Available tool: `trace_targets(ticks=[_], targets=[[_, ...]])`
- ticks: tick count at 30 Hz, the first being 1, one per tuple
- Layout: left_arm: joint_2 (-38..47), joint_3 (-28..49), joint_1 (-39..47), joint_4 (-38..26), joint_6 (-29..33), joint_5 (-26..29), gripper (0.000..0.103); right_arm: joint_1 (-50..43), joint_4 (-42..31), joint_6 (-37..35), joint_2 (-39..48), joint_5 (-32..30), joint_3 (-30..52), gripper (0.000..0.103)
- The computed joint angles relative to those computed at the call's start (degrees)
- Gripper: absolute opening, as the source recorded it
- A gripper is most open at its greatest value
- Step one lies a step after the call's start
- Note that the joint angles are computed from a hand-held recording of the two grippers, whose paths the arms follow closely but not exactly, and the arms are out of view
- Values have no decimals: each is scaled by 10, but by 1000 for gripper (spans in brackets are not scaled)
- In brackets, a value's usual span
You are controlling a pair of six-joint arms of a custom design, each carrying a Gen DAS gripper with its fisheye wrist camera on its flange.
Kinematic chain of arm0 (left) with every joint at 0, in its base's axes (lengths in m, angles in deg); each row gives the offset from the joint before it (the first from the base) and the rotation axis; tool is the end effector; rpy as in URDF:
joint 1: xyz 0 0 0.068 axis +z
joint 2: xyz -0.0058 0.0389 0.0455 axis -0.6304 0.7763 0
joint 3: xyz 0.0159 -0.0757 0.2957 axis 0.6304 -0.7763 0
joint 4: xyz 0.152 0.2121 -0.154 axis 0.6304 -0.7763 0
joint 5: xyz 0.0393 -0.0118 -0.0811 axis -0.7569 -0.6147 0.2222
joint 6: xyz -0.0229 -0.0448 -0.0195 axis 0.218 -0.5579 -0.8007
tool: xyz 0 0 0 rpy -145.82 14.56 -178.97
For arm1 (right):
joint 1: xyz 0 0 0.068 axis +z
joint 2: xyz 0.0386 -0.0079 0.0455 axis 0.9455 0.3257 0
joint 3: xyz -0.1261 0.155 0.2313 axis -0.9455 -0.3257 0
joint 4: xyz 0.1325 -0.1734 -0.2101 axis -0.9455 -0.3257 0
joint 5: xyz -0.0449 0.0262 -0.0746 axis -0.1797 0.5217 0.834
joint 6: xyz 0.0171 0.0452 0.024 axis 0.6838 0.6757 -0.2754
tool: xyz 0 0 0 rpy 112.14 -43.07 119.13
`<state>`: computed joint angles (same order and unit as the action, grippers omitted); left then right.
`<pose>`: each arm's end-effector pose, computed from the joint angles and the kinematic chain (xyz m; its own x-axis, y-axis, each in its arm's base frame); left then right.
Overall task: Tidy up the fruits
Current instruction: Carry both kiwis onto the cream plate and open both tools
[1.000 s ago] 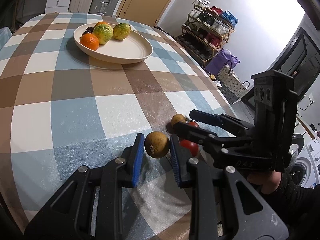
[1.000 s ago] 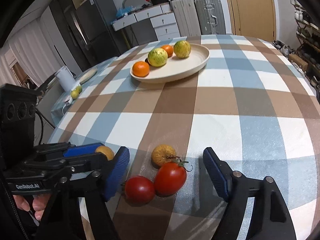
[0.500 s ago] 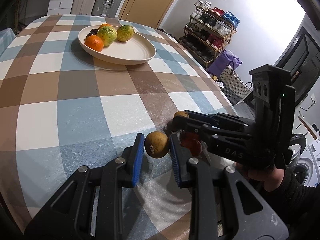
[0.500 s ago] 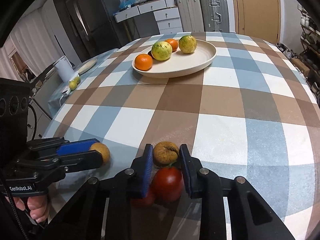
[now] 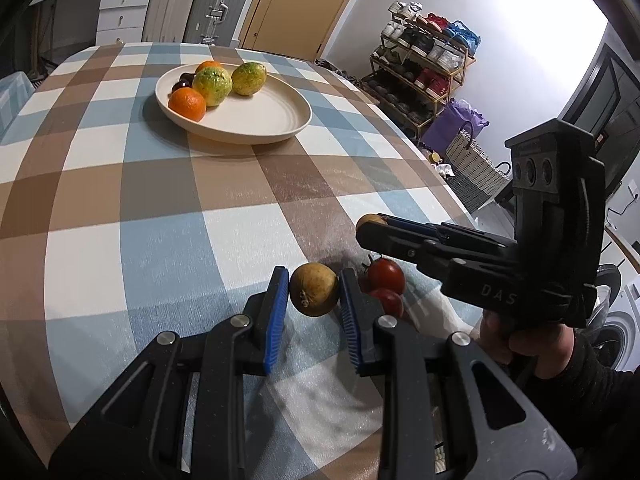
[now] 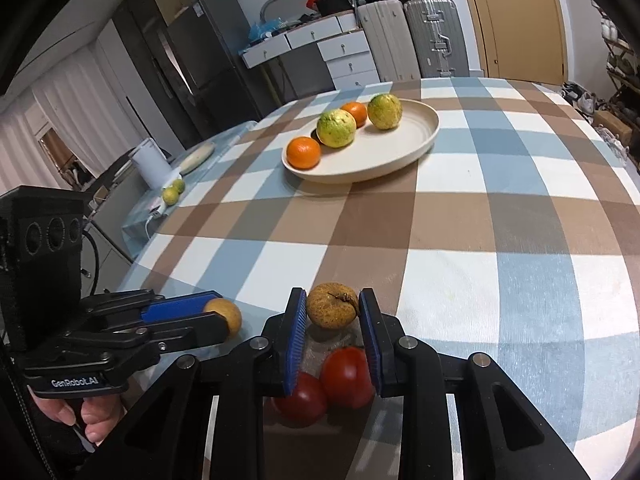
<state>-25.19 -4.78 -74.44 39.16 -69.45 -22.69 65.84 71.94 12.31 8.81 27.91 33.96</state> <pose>0.1840 -0.1398 0.2349 -0.7833 0.0899 -0.6151 0.4189 0.8075 -0.4153 0.2154 -0.0003 0.1895 -0.7435 0.0285 -0.6682 -0.3028 0.8764 0.3743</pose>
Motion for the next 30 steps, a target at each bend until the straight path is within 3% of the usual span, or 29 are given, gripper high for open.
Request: trace_targets(ticks=[7,16,30], targets=[[30,34,21,-5,15,3,23,-36,8,-3,16,-59,14,27],[88,109,65,-10,33,17,23,-59,11,-11,63,-91,61,27],[257,294,101,-22,70,10,23,-72,35,22,210,-109,214,27]])
